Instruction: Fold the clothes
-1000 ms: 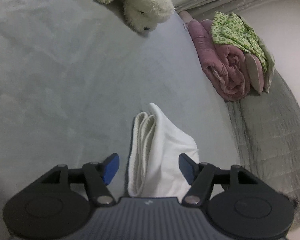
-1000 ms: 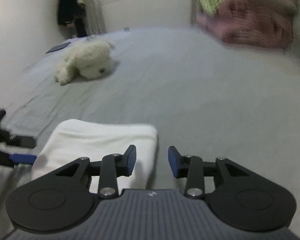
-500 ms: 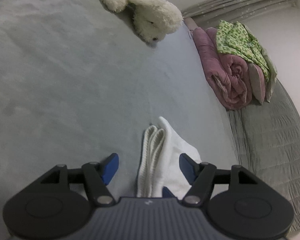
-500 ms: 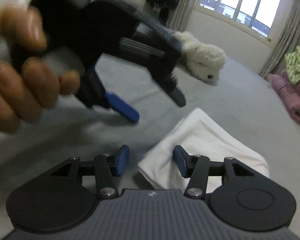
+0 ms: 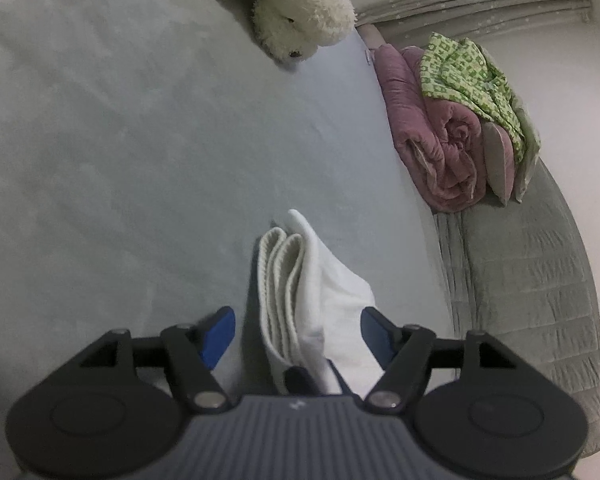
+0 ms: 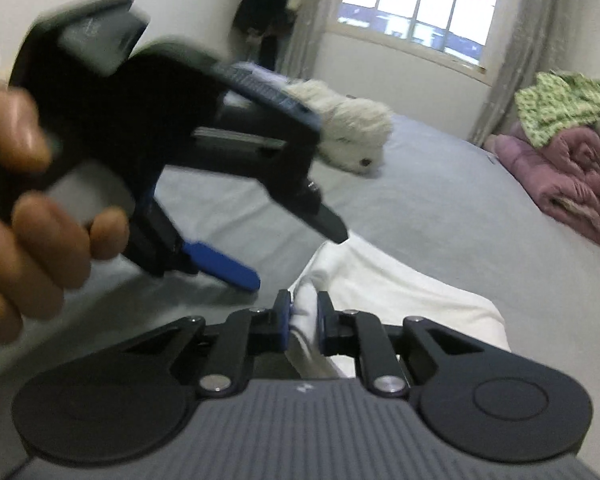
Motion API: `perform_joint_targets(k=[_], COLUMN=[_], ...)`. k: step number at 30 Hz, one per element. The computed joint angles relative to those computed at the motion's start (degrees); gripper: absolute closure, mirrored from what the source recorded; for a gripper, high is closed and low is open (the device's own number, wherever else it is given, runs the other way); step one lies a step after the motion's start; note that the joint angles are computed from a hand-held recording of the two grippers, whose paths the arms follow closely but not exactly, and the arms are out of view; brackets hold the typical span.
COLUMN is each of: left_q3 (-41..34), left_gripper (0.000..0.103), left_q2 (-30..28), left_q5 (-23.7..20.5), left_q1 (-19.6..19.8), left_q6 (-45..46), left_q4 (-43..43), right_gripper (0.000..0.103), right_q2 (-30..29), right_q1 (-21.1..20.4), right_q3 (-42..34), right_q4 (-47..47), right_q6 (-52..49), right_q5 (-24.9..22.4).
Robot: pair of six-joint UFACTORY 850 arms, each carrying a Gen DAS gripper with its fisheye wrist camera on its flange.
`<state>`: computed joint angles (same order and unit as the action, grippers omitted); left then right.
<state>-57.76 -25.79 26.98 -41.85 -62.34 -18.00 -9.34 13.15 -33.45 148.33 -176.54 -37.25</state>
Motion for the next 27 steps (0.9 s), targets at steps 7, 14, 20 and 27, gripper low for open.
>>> perform_joint_targets(k=[7,14,20,27], left_q3=[-3.0,-7.8,-7.0,-7.0], left_gripper=[0.028,0.074,0.081,0.080], left_q2=[-2.6,-5.4,-5.0,-5.3], left_q5=[0.9,-5.3,-5.4,-5.0], left_q1=[-0.8,-2.0,-1.7,-1.7], left_q6=[1.3,22.5,26.6,26.6], left_q4=[0.0,-14.9,-17.4,-16.8], right_gripper=[0.088,0.080,0.057,0.055], right_q2=[-1.8,-2.8,-0.6,-7.7], right_q1=[0.6,-2.1,-11.0,-23.4], right_q3=[-3.8,-4.8,-6.4,-16.6], right_q4=[-6.5,-17.4,-42.0,-56.7], right_q6=[11.1,19.8,42.7,70.7], right_q5=[1.1,0.0,-7.0,-10.6])
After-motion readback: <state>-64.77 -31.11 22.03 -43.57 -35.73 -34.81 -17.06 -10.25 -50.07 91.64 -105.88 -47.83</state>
